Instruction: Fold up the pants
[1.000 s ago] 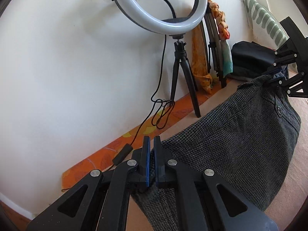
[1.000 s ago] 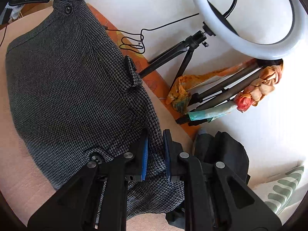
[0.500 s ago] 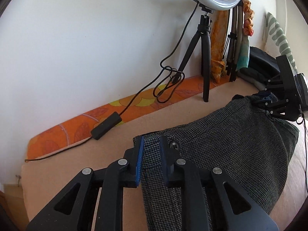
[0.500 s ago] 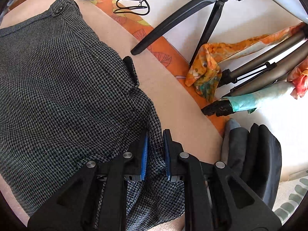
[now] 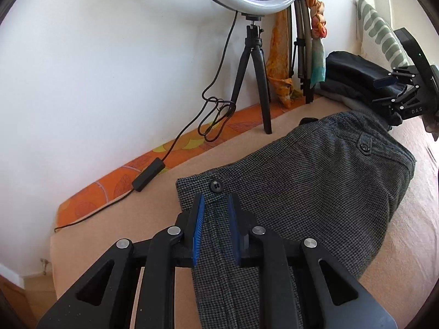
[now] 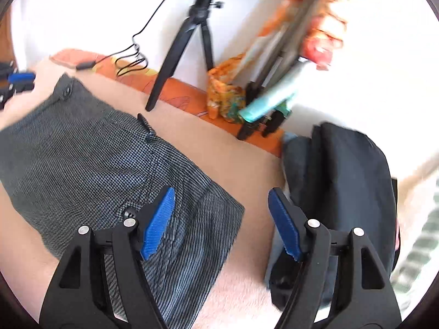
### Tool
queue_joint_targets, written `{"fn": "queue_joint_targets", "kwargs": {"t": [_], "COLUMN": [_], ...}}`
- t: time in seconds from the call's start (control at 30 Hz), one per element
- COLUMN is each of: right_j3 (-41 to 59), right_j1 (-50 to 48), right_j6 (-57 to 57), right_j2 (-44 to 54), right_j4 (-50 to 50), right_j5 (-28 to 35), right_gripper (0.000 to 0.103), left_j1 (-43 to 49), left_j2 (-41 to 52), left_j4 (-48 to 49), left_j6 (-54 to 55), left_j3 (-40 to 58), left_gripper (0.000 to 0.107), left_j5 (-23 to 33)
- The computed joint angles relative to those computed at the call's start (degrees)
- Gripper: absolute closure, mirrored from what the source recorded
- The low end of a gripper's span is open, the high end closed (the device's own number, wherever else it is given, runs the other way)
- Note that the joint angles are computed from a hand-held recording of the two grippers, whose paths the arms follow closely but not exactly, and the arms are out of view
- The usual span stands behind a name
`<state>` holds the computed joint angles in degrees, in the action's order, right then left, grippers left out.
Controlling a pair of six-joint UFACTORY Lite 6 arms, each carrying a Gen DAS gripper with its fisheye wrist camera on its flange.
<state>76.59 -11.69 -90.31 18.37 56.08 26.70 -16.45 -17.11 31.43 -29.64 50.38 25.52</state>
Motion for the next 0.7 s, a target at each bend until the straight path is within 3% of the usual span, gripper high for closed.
{"fn": "queue_joint_targets", "kwargs": {"t": [0.1, 0.33, 0.47, 0.6, 0.7], "right_j3": [-7.1, -30.3, -37.9, -38.7, -40.0], "right_j1": [-7.0, -12.7, -8.2, -4.7, -2.6], "right_j6": [2.6, 0.8, 0.9, 0.9, -3.0], "right_j2": [-5.8, -18.0, -19.3, -13.4, -10.9], "right_j4": [2.6, 4.8, 8.0, 14.8, 22.7], "right_j5": [9.6, 23.0, 20.0, 18.6, 17.0], "right_gripper": [0.029, 0.029, 0.029, 0.029, 0.027], "left_j1": [-5.6, -20.9, -32.1, -40.8, -42.2], "left_j2": [-6.5, -19.2, -22.1, -26.5, -26.2], "left_j4": [0.8, 2.5, 6.8, 8.0, 6.9], "left_j6": [-4.7, -20.3, -33.4, -45.9, -49.6], "left_j3": [-3.2, -11.4, -13.5, -17.3, -20.2], "left_gripper": [0.088, 0.084, 0.084, 0.084, 0.084], "left_j5": [4.1, 14.3, 21.8, 26.6, 26.8]}}
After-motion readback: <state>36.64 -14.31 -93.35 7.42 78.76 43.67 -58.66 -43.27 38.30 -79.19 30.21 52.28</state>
